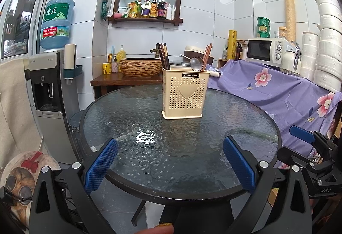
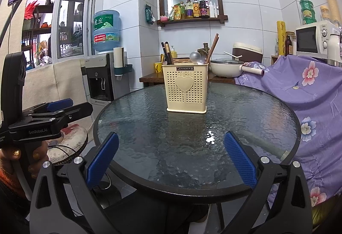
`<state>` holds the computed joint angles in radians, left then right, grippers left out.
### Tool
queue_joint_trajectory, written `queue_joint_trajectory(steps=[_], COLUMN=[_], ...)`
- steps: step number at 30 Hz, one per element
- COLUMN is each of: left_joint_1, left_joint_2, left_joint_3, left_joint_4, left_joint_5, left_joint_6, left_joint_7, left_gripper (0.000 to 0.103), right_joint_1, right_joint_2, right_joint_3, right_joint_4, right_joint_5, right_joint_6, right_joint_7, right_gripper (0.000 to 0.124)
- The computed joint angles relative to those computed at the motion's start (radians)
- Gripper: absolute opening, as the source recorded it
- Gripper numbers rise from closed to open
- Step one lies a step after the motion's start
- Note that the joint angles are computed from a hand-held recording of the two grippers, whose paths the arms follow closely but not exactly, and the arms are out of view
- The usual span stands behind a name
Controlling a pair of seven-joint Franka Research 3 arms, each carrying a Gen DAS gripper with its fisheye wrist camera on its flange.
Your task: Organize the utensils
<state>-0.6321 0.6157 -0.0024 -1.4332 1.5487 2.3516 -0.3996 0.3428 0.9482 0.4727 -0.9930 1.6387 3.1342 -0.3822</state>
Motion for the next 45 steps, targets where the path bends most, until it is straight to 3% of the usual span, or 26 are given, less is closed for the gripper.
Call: queue_joint_trajectory(steps=[45], left_joint_1=[0.007], left_joint_2=[-0.016], left_joint_3=[-0.003], left_joint_4=[-0.021], left_joint_5=[0.031], left_joint_6=[0.021], left_joint_7=[-0.037], left_gripper=[0.097], right_joint_1=[-0.011], right_joint_2=[0.008], right_joint_3=[0.024], right_joint_4=[-0.002], right_joint_5=[-0.052], right_joint_6=[0.005], right_joint_7=[0.024], right_gripper=[0.097])
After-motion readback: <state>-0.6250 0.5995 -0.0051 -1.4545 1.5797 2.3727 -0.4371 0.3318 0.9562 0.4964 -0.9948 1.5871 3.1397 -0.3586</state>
